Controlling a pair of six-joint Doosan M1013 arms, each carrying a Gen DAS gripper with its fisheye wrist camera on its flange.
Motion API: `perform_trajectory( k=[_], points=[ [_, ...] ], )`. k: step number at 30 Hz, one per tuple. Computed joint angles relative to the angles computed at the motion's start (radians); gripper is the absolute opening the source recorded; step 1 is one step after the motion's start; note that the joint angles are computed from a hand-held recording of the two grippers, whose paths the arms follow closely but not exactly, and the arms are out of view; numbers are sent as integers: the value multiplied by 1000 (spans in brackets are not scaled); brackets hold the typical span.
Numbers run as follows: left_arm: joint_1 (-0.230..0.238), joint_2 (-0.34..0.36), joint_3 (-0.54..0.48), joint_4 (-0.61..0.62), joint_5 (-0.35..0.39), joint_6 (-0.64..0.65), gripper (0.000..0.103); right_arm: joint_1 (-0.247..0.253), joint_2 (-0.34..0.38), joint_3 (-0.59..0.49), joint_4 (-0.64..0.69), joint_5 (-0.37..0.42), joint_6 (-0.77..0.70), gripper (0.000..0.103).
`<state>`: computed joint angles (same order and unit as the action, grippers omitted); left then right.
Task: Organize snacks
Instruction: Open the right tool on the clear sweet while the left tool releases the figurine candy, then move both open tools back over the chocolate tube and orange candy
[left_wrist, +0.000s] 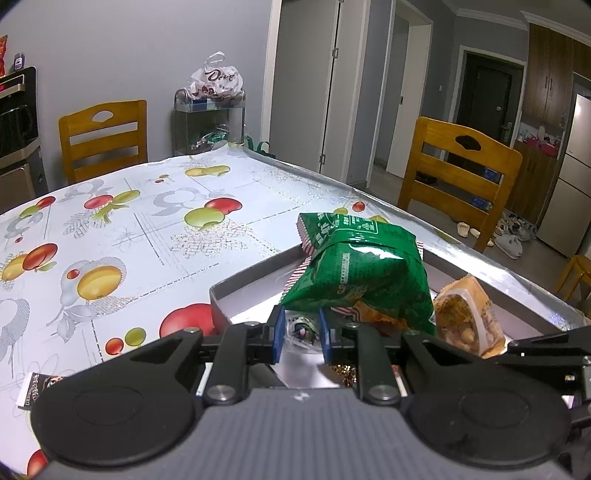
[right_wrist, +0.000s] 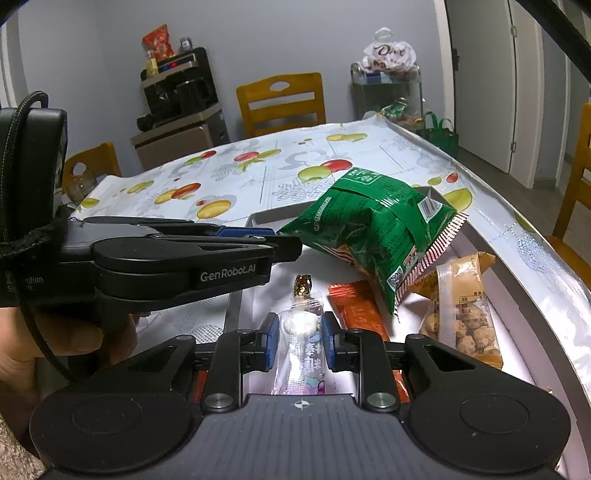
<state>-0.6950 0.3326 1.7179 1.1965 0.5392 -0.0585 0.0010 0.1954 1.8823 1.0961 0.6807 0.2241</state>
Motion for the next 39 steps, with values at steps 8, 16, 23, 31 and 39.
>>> perform_trajectory(
  k=[8,16,23,31,39],
  points=[
    [2,-2,-3,-37,-11,34,30,-5,-5,5,15,4,1,36],
    [-19,-14,19,76,18,-61,91,-29,-13,10,47,34,-2,71],
    [-35,-23,23,98,36,-58,96,-50,-30,23,95,38,-33,93],
    [-42,-44,40,115,47,-71,96,-67,-41,33,113,36,-47,99],
    [-57,-83,79,167,76,-109,97,-58,-52,37,103,23,-37,101]
  ],
)
